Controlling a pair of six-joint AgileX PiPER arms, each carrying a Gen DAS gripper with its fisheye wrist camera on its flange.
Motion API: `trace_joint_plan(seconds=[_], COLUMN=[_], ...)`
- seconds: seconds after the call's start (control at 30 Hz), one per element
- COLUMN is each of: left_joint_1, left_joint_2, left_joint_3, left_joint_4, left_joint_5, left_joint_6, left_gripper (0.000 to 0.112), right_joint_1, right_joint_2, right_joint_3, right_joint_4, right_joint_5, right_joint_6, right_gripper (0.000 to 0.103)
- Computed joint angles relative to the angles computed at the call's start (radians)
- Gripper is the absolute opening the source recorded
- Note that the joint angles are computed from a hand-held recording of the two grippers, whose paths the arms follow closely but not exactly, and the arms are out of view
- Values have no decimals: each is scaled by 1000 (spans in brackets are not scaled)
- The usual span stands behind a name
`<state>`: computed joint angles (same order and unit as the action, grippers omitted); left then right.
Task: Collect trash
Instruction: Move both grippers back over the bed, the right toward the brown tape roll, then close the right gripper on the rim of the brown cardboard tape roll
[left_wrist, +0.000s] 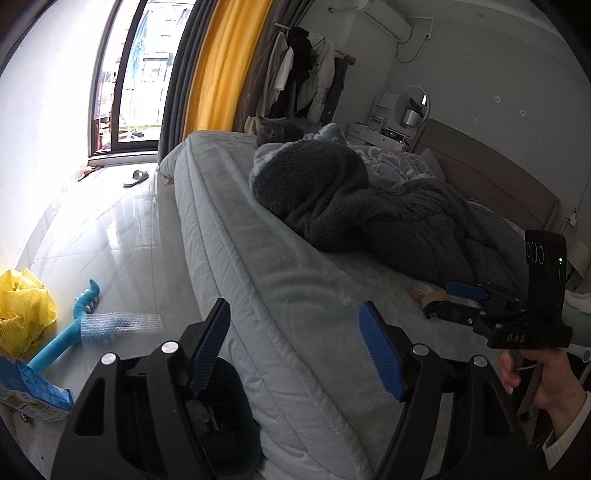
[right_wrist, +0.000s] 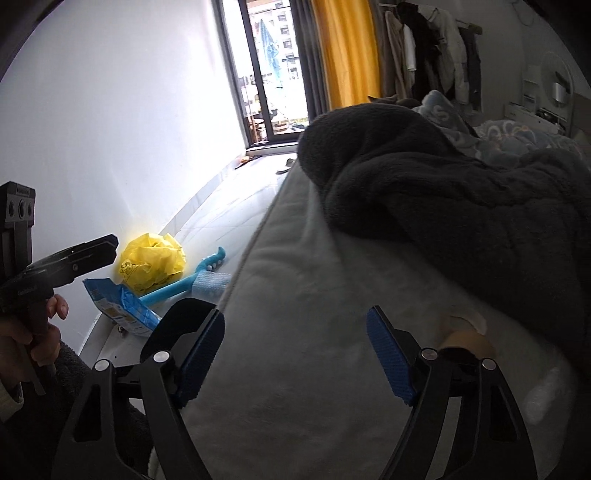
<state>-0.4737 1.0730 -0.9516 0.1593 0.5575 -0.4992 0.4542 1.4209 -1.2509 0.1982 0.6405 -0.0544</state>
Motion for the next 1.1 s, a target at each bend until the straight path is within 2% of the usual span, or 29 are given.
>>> trace_joint_plan(seconds=[0.13,0.23,0.37,0.5,0.63,0.73,0.93,1.1], left_joint_1=[-15,-42,-64,-69,-78,-91,-99,-118], left_joint_2=[97,175,265,344,382,385,391,398], left_joint_3=[-35,-56,-97,-131,-153,-155,-159,-167], left_joint_4=[-68,-62,-102,-176,-225,-245,-306,-289], left_joint_5=[-35,-63,-96,-121,-117,-115,-119,-113], left_joint_6=[65,76,123,190,241,265,315,301], left_gripper=[77,78,78,78,78,78,78,78], right_joint_1=[-105,-162,-279,-368,-434,-451,-493,-527], right_joint_2=[5,9,28,69,114,146,199,192], right_joint_3=[7,26,43,28,-7,-39,-72,-48], right_joint_4=[1,6,137,266,405,432,495,563], right_joint_5=[43,52,54,84,132,161,242,298], right_joint_6=[-68,-117,-267,-412,-550,-590,-639,-705], right_gripper=[71,67,65,54,47,42,39,28])
